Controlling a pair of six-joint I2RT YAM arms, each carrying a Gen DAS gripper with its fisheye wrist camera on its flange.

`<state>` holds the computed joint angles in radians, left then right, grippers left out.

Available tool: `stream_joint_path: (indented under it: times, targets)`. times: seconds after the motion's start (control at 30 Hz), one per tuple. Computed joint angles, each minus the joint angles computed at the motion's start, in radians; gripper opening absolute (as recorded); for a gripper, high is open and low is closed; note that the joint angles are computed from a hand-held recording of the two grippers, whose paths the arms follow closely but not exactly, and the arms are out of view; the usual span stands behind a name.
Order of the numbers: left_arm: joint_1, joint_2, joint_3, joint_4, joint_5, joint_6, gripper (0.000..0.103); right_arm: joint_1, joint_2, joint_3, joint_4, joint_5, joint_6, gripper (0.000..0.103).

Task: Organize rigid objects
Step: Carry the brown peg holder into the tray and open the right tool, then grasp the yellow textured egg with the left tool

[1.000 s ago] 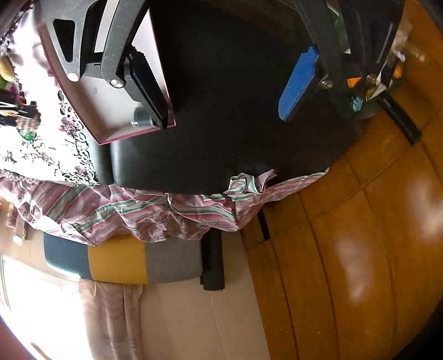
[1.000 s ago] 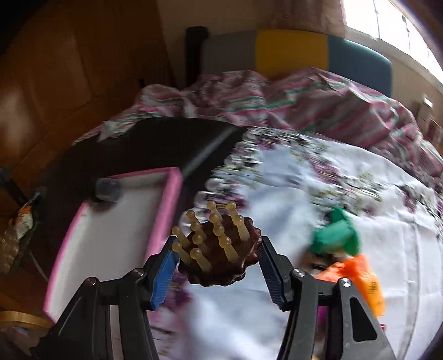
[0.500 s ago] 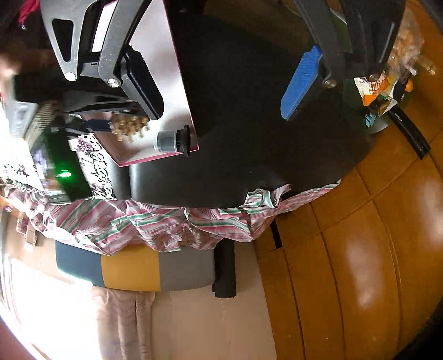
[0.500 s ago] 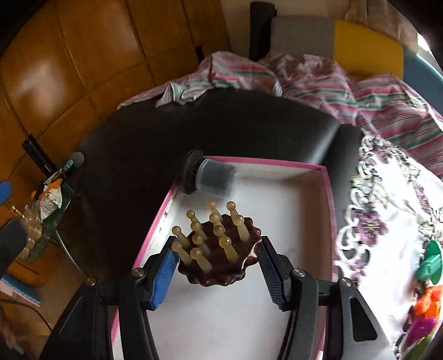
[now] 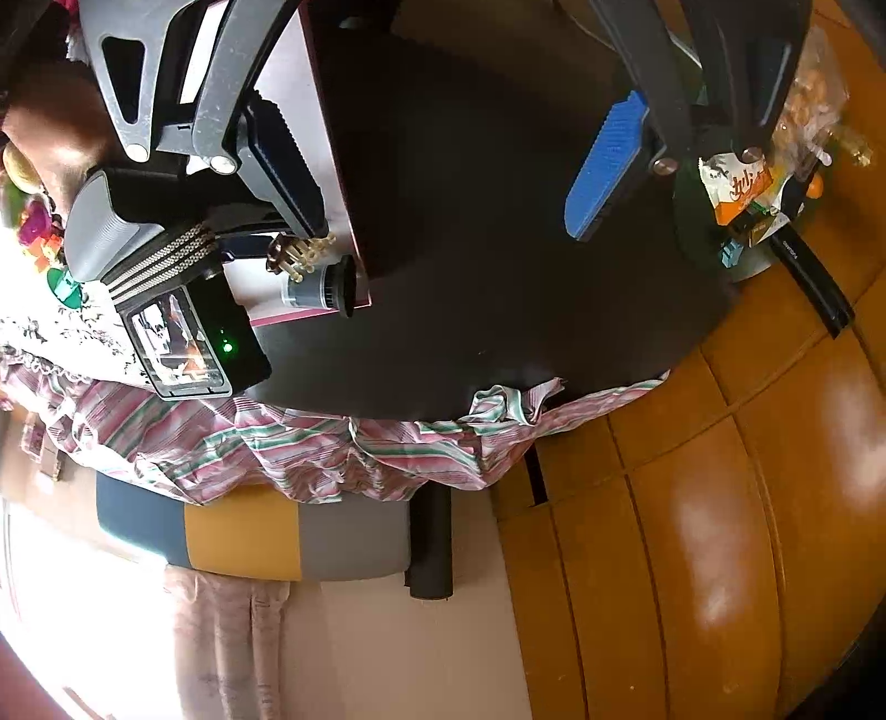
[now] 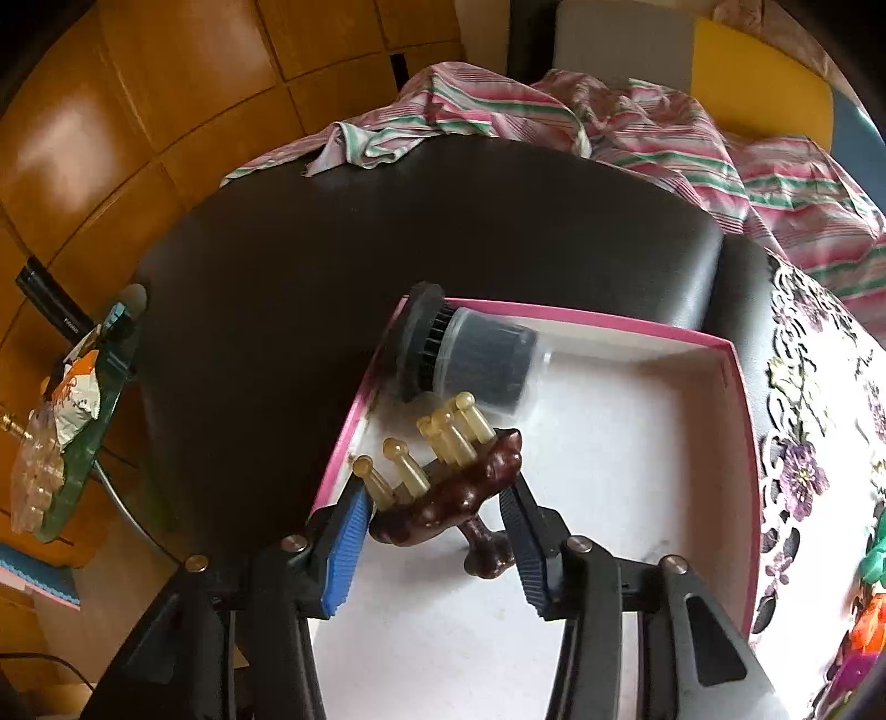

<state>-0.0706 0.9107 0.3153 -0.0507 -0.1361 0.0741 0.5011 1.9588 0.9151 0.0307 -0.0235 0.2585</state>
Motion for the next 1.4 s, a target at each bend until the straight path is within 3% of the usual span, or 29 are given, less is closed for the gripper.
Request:
stream_joint_path:
  times: [0.37, 0.67, 0.87, 1.13, 1.27, 1.4]
  targets:
    - [0.044, 0.006, 0.0, 0.005, 0.036, 0.007, 0.092, 0.017, -0.05, -0.036, 0.0, -0.004, 0.008, 0.049]
    - [0.041, 0.017, -0.012, -0.009, 0.084, -0.008, 0.093, -0.033, -0.28, -0.241, 0.096, -0.014, 0.019, 0.053]
    - [-0.037, 0.035, -0.018, -0.017, 0.098, -0.041, 0.093, -0.15, -0.489, -0.42, 0.112, -0.027, 0.01, 0.053]
    - [-0.262, 0.08, -0.01, -0.019, 0.062, -0.106, 0.093, -0.52, -0.86, -0.582, -0.079, -0.119, -0.094, 0.053]
    - [-0.407, 0.126, 0.008, -0.009, 0.056, -0.132, 0.093, -0.874, -1.015, -0.599, -0.254, -0.265, -0.246, 0.054]
    - [-0.554, 0.199, 0.038, 0.025, 0.052, -0.155, 0.093, -1.212, -1.039, -0.575, -0.367, -0.379, -0.429, 0.054]
